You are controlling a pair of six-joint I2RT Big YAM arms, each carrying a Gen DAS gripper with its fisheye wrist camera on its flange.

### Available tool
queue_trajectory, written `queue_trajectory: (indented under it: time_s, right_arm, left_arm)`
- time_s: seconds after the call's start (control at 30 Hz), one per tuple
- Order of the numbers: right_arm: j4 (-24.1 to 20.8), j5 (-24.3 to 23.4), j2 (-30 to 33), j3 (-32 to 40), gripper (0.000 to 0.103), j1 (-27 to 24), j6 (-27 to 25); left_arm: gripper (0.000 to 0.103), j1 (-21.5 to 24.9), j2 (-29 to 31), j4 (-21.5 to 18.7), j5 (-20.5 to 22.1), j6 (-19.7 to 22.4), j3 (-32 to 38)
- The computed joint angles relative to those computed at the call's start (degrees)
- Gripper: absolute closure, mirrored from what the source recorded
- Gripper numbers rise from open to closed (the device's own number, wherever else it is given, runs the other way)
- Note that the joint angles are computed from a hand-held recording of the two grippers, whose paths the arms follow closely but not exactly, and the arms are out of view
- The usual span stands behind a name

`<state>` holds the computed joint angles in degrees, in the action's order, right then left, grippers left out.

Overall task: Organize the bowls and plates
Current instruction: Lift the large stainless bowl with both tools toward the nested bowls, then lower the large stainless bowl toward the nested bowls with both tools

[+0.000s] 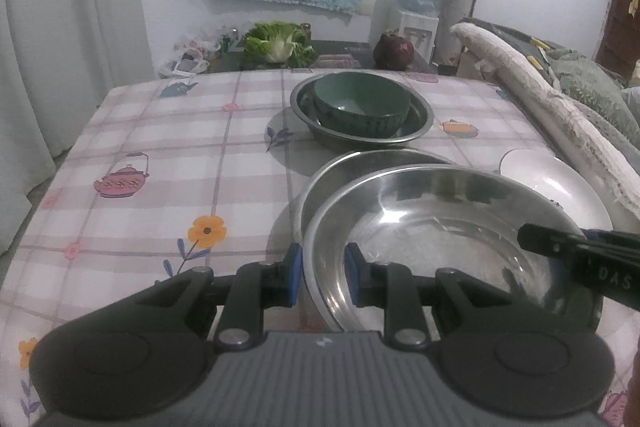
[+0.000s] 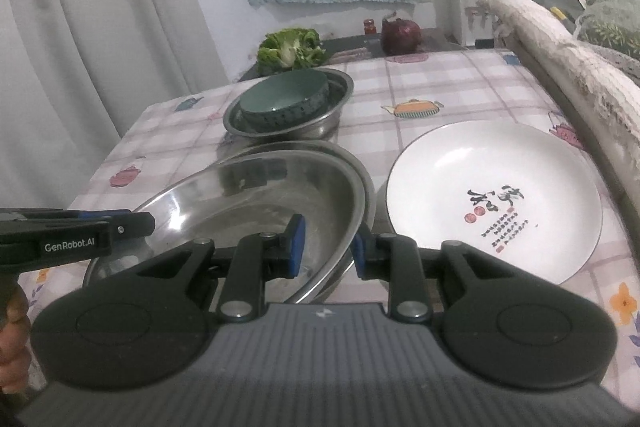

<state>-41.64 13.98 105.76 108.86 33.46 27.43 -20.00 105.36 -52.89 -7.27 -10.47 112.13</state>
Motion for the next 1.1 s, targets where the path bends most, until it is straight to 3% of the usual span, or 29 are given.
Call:
queue_trajectory:
  time_s: [0.43, 0.6, 0.77, 1.0, 1.1]
  right_arm:
    - [-2.12, -1.19, 2.52, 2.17, 0.077, -1.04, 2.26]
    - [-1.05, -0.74, 1.80, 1.15, 0.063, -1.04, 2.74]
    - [-0.32, -1.88, 0.78, -0.80, 0.061, -1.21, 5.08]
    - [0.07, -2.67, 1.81, -0.48, 0.063, -1.10, 6.78]
    - [-0.74, -2.28, 3.19, 1.12, 0.068, -1.02, 6.24]
  left_arm:
    - [0.079, 0.32, 2.35, -0.44, 0.91, 0.70, 2.14]
    - [0.065, 0.37, 1.81, 0.47, 0.40, 0.42, 1.35]
    - [0.060, 0.41, 2.39, 0.06, 0.05, 0.76, 2.00]
    - [0.060, -0.32, 5.62, -1.74, -4.22, 3.24, 4.81]
    - [0.069, -0.34, 6.03, -3.08, -4.92, 3.05, 4.70]
